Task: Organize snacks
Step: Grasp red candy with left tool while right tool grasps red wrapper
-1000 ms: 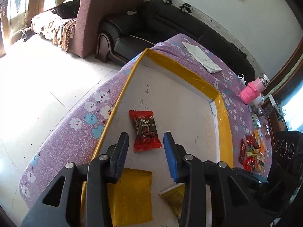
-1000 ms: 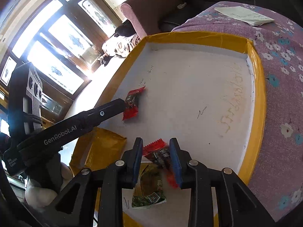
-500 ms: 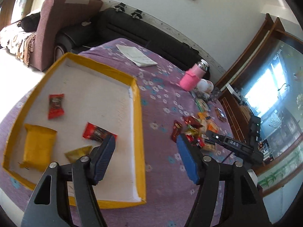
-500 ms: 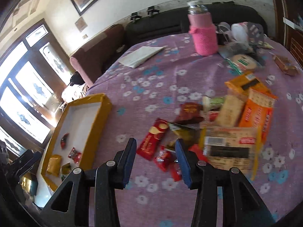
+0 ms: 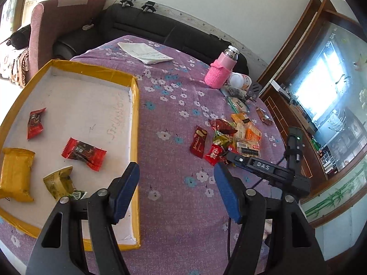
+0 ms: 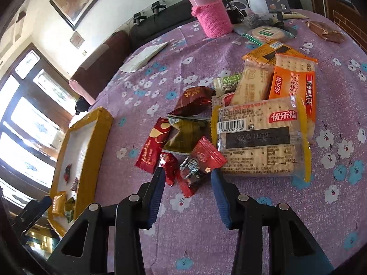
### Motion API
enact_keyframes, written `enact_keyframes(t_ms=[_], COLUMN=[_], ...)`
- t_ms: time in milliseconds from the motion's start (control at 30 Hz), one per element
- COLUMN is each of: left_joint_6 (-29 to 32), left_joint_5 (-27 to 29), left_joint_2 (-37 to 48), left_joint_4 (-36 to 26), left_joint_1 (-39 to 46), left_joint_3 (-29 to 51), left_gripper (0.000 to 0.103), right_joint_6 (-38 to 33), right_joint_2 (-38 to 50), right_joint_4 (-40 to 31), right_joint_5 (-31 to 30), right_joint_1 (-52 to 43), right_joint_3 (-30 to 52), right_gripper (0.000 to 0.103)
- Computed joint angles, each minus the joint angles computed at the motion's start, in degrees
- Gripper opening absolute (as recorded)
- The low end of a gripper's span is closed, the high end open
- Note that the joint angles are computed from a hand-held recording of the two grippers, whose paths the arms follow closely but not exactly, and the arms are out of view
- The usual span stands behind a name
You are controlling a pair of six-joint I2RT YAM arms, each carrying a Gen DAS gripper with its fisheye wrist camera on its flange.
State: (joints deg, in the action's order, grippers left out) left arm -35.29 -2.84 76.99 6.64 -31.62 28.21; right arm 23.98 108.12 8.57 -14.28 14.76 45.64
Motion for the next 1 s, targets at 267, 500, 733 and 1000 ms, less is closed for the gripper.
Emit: enact_keyframes(t_ms=[267,500,733,1000], left_joint_6=[1.36,6.16,11.86,16.97], left_joint_5=[-2.03,-2.2,-3.89,-8.13], left_joint_2=[6.45,18.05,36.69,48.14], left_joint_4=[0.29,0.53,-4.33,-10.15], left_joint_1=[-4.39,-8.6,-9.91,-10.62], left_joint_3=[4.47,13.49,31.36,44.33], left_gripper=[0.067,0.06,0.044,0.026], right_joint_6=[1.01,-3.1,-4.98,-5.11], right_joint_2=[4.74,-1.97,-2.65,-0.17], right_joint_4=[1.12,2.97,7.45,8.19], right_joint_5=[10.15,4.04,-4.24,-11.84], right_joint_1=[4.77,0.41,-7.92,-10.83], right_joint_3=[3.96,-3.81,-9.0,-8.02], right_gripper=[0.034,0.023,0.023,0.023])
